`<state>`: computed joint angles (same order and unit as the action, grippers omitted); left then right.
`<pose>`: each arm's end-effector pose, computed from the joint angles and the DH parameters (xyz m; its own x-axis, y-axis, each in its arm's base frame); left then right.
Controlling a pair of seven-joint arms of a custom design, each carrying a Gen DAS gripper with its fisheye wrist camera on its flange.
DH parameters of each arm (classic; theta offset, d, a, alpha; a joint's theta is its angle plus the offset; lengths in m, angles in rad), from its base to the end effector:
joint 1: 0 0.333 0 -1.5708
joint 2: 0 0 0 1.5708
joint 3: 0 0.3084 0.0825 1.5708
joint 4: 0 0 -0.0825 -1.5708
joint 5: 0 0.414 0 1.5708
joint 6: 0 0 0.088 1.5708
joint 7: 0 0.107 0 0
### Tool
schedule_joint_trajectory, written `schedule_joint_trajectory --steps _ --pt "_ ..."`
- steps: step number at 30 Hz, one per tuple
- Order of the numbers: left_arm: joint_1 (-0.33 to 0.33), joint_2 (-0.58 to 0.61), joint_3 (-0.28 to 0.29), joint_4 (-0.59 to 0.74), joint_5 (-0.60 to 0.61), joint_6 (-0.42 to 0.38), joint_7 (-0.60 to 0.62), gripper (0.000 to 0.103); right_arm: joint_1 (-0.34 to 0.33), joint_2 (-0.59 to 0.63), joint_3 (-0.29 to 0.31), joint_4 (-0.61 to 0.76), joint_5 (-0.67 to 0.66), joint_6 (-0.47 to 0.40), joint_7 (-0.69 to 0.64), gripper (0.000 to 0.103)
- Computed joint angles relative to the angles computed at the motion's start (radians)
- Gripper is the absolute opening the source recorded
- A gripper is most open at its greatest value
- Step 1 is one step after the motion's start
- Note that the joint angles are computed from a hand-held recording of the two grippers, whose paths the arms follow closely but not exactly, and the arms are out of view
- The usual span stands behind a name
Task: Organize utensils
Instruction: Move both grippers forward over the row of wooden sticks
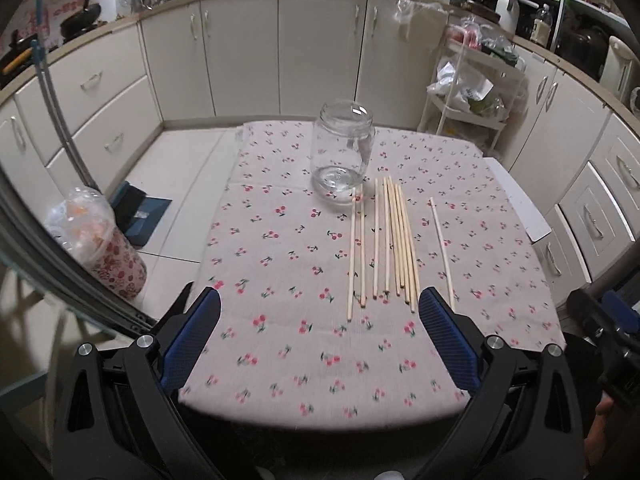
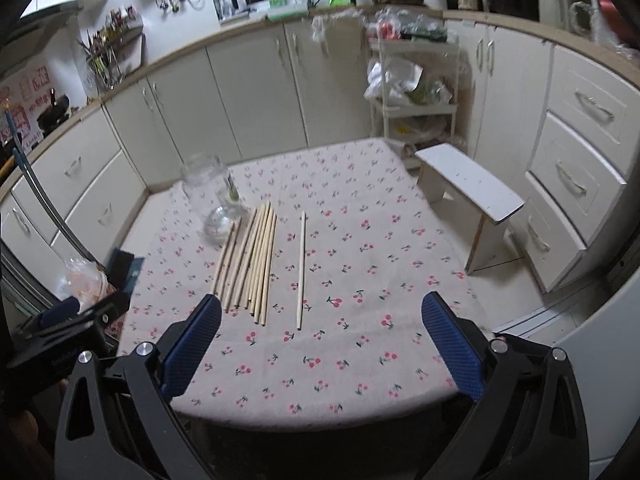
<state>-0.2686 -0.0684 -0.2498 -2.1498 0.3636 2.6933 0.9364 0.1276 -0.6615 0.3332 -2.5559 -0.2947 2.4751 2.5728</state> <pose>0.5104 -0.3070 0.4756 -0.1819 -0.9824 0.0434 -0.7847 0.1184 -0.6085 0.3840 0.2015 0.5166 -0.3160 -0.9409 -0.1215 -0.7137 0.3201 -0.6230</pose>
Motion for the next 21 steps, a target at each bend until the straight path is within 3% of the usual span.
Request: schedule_joint_trajectory --steps 4,9,12,15,21 --pt "-0.002 0.109 0.002 0.083 0.028 -0.002 0.001 0.095 -0.018 0.108 -0.016 0.023 -0.017 0.061 -0.019 0.095" --pt "-0.018 0.245 0.020 0.196 0.064 -0.012 0.002 0.095 -0.008 0.242 -0.063 0.065 -0.010 0.115 -0.052 0.061" --pt "-0.028 0.303 0.035 0.251 0.088 -0.025 -0.001 0.095 0.005 0.311 -0.095 0.084 0.003 0.151 -0.077 0.049" --pt "-0.040 0.377 0.049 0.324 0.095 -0.046 -0.002 0.094 0.013 0.380 -0.116 0.115 -0.002 0.176 -0.093 0.043" --pt "-0.065 0.497 0.071 0.458 0.106 -0.094 0.018 0.085 0.022 0.497 -0.153 0.194 -0.068 0.193 -0.076 0.042"
